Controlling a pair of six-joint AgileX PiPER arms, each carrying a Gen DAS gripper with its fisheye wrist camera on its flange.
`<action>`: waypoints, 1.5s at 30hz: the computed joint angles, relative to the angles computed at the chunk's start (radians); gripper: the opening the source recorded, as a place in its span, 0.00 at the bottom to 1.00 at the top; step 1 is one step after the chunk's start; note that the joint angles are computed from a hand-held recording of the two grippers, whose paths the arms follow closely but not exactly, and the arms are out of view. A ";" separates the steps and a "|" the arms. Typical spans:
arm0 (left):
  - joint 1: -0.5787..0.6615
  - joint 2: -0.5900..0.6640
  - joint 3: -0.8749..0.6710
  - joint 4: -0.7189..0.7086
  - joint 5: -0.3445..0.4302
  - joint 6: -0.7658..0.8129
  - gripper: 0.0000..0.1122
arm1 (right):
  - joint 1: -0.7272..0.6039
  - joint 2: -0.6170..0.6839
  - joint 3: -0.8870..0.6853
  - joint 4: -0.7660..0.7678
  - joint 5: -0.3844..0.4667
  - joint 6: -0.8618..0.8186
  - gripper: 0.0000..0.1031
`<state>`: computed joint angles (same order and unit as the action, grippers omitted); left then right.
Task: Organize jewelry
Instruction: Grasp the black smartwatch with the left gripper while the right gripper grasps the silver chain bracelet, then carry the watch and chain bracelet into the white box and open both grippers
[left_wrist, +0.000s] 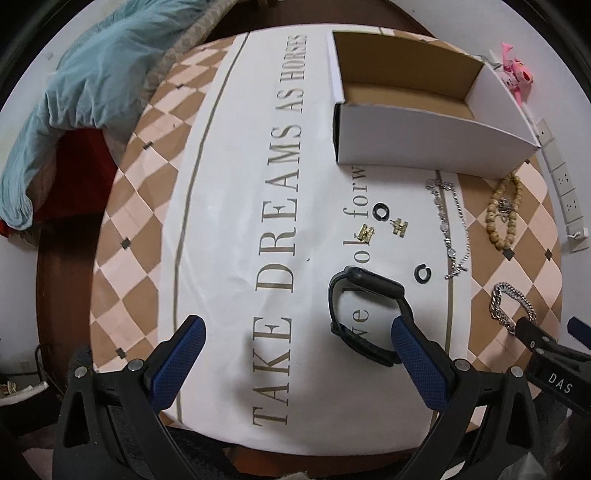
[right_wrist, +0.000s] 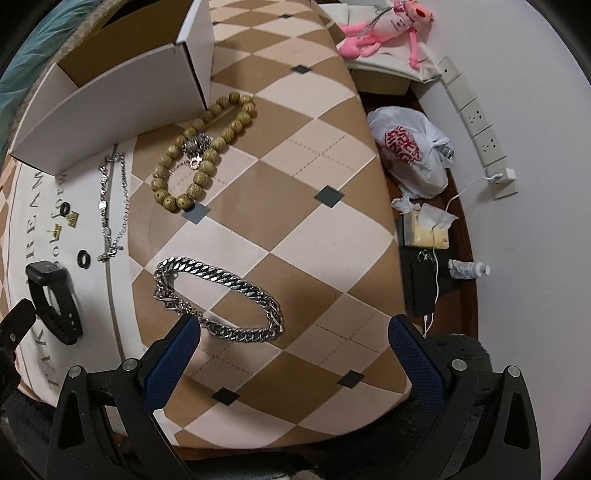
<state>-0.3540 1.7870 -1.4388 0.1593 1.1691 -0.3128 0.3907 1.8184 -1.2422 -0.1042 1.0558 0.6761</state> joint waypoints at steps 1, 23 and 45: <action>0.009 0.006 0.002 -0.016 -0.005 0.005 0.91 | -0.005 0.008 -0.006 0.007 0.002 -0.007 0.97; 0.117 0.127 -0.072 -0.275 -0.067 0.146 0.04 | 0.000 -0.011 0.004 0.123 -0.131 -0.098 0.08; 0.125 0.005 -0.230 -0.338 0.035 0.220 0.03 | -0.080 -0.190 -0.170 0.314 -0.061 -0.236 0.07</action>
<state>-0.2288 1.7921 -1.6692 -0.1783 1.2041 -0.0928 0.3103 1.6280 -1.4127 0.2102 0.9951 0.4404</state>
